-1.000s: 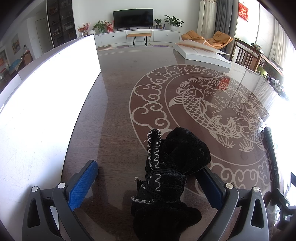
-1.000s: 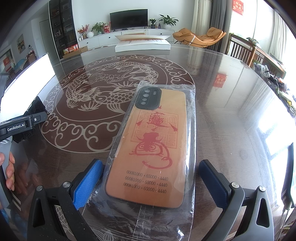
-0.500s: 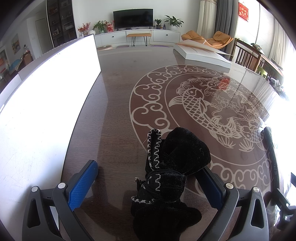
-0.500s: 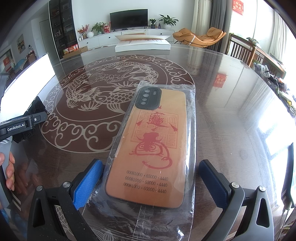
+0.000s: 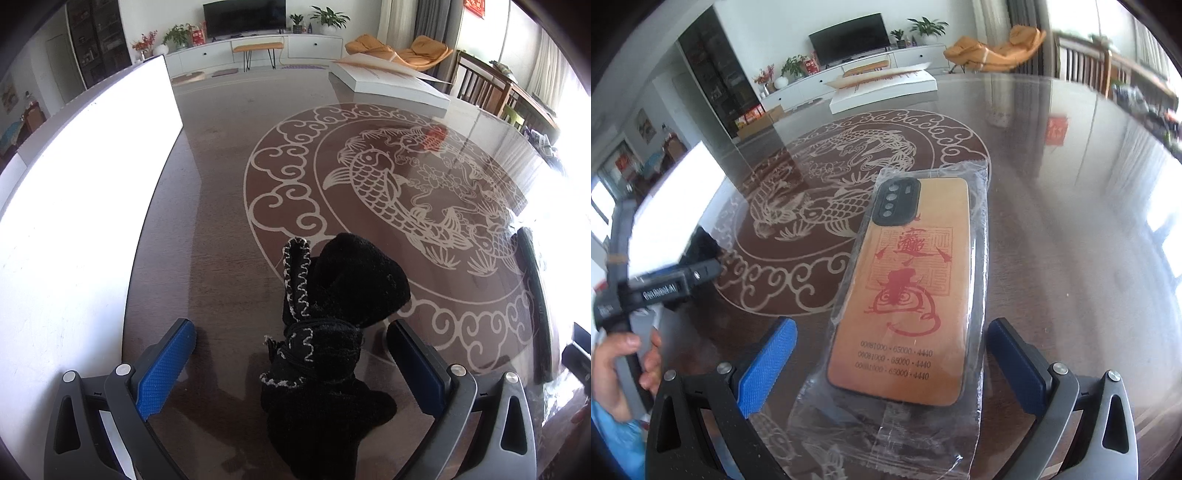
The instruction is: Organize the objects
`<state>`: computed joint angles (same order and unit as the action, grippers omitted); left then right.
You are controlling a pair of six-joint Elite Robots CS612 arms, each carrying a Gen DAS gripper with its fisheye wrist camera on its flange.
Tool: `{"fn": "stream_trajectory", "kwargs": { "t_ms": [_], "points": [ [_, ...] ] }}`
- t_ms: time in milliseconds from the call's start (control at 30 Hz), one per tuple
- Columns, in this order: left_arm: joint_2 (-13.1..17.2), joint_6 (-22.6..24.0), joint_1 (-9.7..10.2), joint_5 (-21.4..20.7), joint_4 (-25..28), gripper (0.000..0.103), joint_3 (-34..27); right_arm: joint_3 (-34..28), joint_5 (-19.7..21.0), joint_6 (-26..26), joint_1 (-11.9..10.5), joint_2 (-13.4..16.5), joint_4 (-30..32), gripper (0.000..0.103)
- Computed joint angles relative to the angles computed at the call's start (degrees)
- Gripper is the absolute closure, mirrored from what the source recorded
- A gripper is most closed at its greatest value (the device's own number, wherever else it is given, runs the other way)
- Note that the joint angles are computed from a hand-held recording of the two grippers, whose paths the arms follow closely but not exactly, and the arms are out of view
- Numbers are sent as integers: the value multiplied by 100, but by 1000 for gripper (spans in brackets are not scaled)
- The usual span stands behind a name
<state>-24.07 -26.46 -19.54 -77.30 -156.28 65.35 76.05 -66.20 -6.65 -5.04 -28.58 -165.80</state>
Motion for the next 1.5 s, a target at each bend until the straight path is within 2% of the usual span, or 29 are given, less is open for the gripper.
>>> {"fn": "stream_trajectory", "kwargs": {
  "t_ms": [33,67,133,200,267,300,333,367,433,500,600,700,800,900,1000,1100,1200,1267,1300,1333,1367,1400,1500],
  "points": [
    [-24,17,12,-114,-77,0,51,-40,65,231,-28,-23,69,0],
    [-40,52,19,-206,-180,0,99,-108,-111,282,3,-47,148,0],
    [-32,162,5,-184,-194,0,92,-397,-536,-61,135,-42,675,0],
    [-21,324,-35,-32,-130,3,73,-818,-1085,-453,311,56,1541,0],
    [-59,525,-62,1,-469,28,195,-1019,-1485,-468,412,168,1799,0],
    [-84,581,-71,23,-607,56,249,-1063,-1640,-422,444,211,1810,2],
    [-106,602,-74,9,-663,71,286,-1074,-1751,-372,463,242,1732,16],
    [-120,584,-56,-135,-756,71,325,-997,-1929,-408,487,240,1417,27],
    [-201,491,-57,-347,-1062,71,528,-937,-1794,-487,452,209,1370,27],
    [-338,414,-83,-482,-1466,71,823,-790,-1462,-392,378,112,1295,28],
    [-586,143,-65,-926,-2168,71,1281,-463,-928,-203,283,-143,1054,28],
    [-880,-108,15,-1256,-2862,71,1727,-256,-364,-129,306,-399,868,28],
    [-1276,-221,116,-1089,-3567,71,2288,-138,146,-372,490,-632,674,28],
    [-1651,-288,254,-592,-3811,71,2790,-129,744,-697,762,-789,620,27],
    [-1866,-504,418,9,-3580,71,3104,-273,1296,-1074,1085,-812,852,27],
    [-1984,-891,545,600,-3091,71,3355,-407,1495,-1497,1431,-760,1224,27],
    [-1979,-1241,657,844,-2512,70,3414,-651,1292,-1837,1765,-558,1542,27],
    [-1954,-1465,692,935,-2121,64,3403,-896,1095,-2111,1940,-380,1975,27],
    [-1946,-1579,706,928,-1893,58,3374,-1010,1007,-2201,2002,-294,2239,27],
    [-1963,-1646,728,900,-1764,46,3414,-1106,924,-2250,2044,-222,2457,27],
    [-1944,-1700,729,892,-1640,40,3374,-1161,906,-2240,2060,-173,2593,27],
    [-1950,-1686,708,949,-1678,32,3391,-1175,952,-2217,2050,-151,2675,27],
    [-1990,-1653,575,1444,-1636,6,3428,-1078,1276,-2228,1951,-205,2678,27]
  ]
}}
